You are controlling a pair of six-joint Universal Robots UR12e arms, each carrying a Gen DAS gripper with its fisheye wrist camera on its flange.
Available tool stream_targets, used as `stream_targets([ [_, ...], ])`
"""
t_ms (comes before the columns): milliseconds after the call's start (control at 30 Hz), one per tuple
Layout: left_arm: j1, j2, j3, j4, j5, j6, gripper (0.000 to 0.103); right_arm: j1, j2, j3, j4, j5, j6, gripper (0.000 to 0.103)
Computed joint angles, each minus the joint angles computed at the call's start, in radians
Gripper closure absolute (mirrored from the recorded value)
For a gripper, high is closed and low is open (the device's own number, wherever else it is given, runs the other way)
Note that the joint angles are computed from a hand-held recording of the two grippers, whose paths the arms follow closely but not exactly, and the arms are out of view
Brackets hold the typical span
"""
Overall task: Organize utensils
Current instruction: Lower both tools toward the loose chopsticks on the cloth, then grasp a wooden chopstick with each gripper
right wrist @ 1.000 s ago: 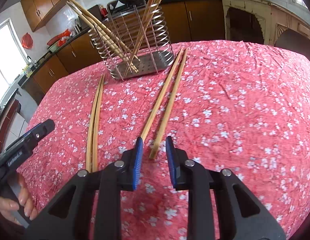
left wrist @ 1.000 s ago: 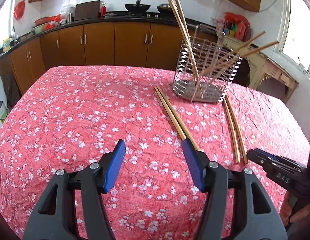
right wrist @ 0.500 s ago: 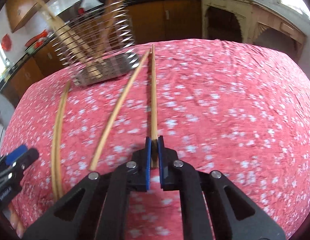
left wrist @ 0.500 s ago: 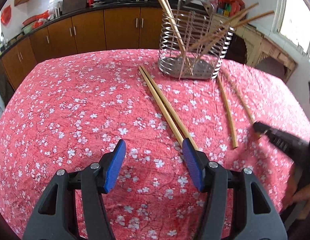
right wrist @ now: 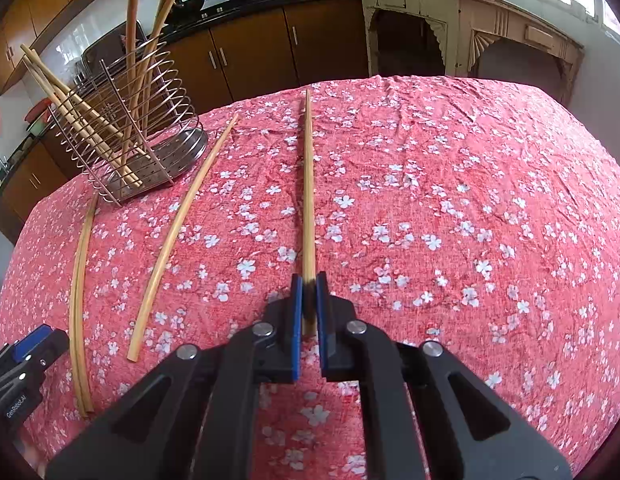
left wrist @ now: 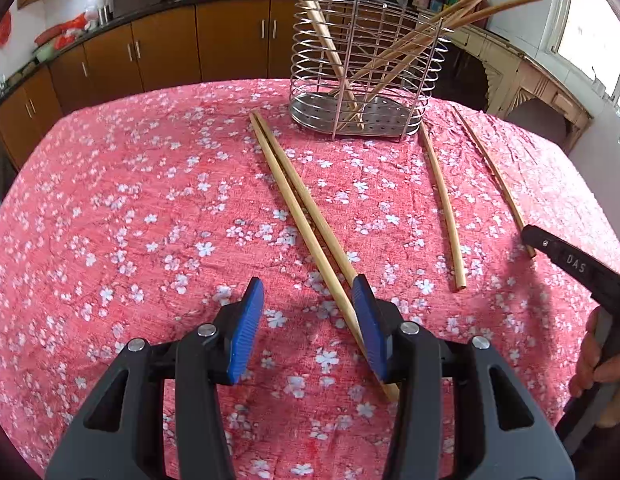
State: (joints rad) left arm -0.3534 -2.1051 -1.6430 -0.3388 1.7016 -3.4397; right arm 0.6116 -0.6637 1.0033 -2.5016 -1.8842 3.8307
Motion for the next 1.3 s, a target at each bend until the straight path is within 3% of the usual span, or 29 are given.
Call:
stream_targets([
  [200, -0.005, -0.014, 0.018, -0.020, 0.040, -0.007, 0.058, -0.002, 0.001, 0.000, -0.001, 0.000, -0.007, 0.095],
  [233, -0.009, -0.017, 0.024, -0.031, 0.068, -0.009, 0.061, -0.001, 0.002, -0.003, 0.002, -0.003, -0.007, 0.095],
  [267, -0.010, -0.022, 0.035, -0.059, 0.084, -0.012, 0.071, 0.000, 0.004, -0.006, 0.006, -0.006, -0.008, 0.095],
  [400, -0.006, -0.033, 0.045, -0.061, 0.120, 0.006, 0.073, 0.002, 0.006, -0.009, 0.009, -0.015, -0.017, 0.095],
  [467, 0.014, -0.028, 0.046, -0.074, 0.063, -0.027, 0.074, 0.002, 0.008, -0.012, 0.011, -0.016, -0.020, 0.095],
  [567, 0.054, -0.004, 0.005, -0.011, -0.103, -0.091, 0.074, 0.001, 0.008, -0.011, 0.005, -0.014, -0.021, 0.095],
  [733, 0.060, -0.009, -0.002, 0.005, -0.200, -0.106, 0.071, 0.000, 0.012, -0.019, 0.011, -0.018, -0.021, 0.095],
  [1133, -0.016, -0.032, 0.039, -0.057, 0.095, 0.016, 0.071, -0.003, 0.004, -0.001, -0.008, -0.008, -0.018, 0.095],
  [1200, -0.005, -0.027, 0.039, -0.066, 0.055, 0.008, 0.071, -0.003, 0.004, -0.001, -0.010, -0.003, -0.018, 0.095],
  [1300, 0.029, -0.004, 0.009, -0.022, -0.116, -0.072, 0.066, -0.004, 0.001, 0.003, -0.014, 0.002, -0.015, 0.095],
])
